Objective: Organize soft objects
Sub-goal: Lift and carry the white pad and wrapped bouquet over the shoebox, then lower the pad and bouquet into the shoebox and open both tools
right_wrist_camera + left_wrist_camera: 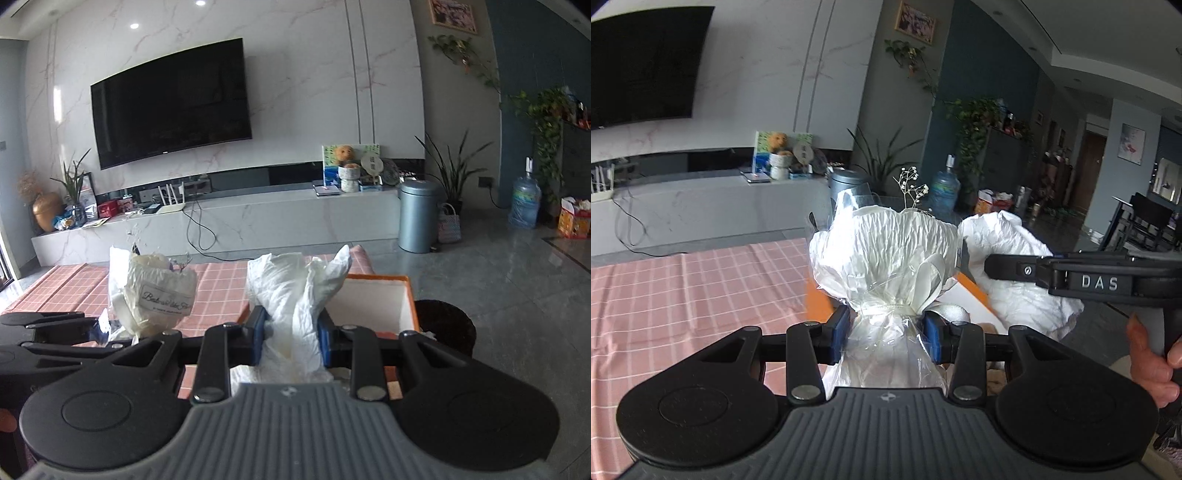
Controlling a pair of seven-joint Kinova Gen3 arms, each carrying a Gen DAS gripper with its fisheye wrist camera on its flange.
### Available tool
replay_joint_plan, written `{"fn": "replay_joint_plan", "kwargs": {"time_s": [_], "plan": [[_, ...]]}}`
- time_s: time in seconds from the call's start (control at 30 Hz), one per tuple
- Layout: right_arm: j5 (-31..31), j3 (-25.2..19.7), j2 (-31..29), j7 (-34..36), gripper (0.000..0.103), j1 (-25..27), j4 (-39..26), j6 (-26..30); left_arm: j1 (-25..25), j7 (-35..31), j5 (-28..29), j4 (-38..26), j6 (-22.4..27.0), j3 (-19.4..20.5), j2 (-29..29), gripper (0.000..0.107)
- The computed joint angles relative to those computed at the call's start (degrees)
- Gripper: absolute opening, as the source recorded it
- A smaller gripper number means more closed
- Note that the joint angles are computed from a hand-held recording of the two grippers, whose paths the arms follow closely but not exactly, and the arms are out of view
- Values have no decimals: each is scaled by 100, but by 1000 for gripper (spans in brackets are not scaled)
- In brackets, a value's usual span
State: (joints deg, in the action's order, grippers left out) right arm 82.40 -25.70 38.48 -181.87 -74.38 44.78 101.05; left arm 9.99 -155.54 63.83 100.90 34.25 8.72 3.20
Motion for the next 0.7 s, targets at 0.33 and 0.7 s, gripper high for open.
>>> {"fn": "replay_joint_plan", "kwargs": {"time_s": [0.33,0.7], "plan": [[-1002,470,-395,30,28,372,612,-387,312,1002,-1619,-1082,62,368,762,47],[-2039,1049,-960,158,28,919,1391,-1234,497,2344,-3340,-2454,766,513,1634,47]]}}
